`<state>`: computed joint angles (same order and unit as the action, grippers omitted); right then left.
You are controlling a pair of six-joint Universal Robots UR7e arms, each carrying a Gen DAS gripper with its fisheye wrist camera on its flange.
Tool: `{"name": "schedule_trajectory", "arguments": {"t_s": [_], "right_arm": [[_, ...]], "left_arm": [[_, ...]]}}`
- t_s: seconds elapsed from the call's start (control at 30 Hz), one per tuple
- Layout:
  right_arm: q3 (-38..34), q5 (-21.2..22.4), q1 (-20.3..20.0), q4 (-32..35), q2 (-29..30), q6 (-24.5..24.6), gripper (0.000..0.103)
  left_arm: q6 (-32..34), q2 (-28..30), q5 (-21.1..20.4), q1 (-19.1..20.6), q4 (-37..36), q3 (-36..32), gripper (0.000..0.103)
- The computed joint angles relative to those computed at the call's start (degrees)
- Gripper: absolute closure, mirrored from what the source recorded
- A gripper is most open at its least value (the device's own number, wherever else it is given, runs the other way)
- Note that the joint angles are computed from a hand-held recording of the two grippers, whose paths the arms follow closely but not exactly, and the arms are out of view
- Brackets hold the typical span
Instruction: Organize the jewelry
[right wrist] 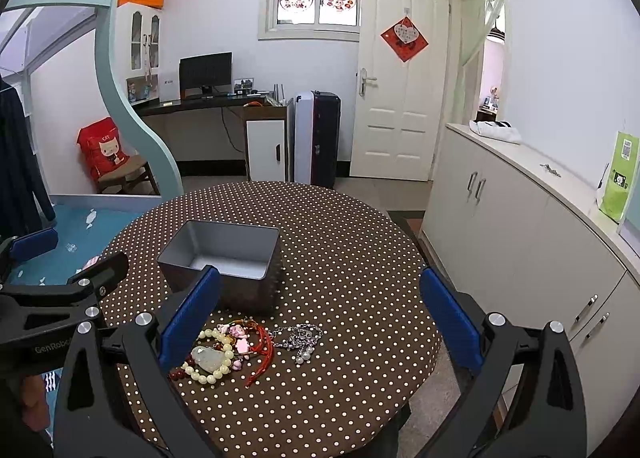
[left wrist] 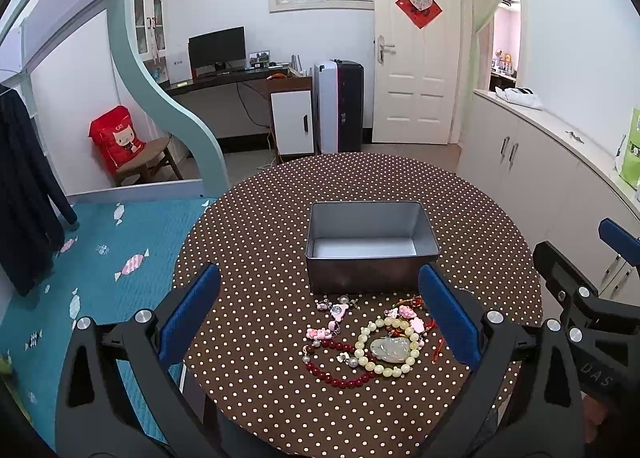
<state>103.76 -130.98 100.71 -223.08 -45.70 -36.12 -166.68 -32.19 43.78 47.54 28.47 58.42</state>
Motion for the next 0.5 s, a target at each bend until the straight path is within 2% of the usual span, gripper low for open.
{"name": "schedule_trajectory", "arguments": {"t_s": [0.5], "right_arm": [[-0.41,-1.58,1.08,-0.68,0.19,-0.09,0.007]], "left_arm": [[0.58,-0.40,0.65,0.03,-0.90,0.44,0.005]]}}
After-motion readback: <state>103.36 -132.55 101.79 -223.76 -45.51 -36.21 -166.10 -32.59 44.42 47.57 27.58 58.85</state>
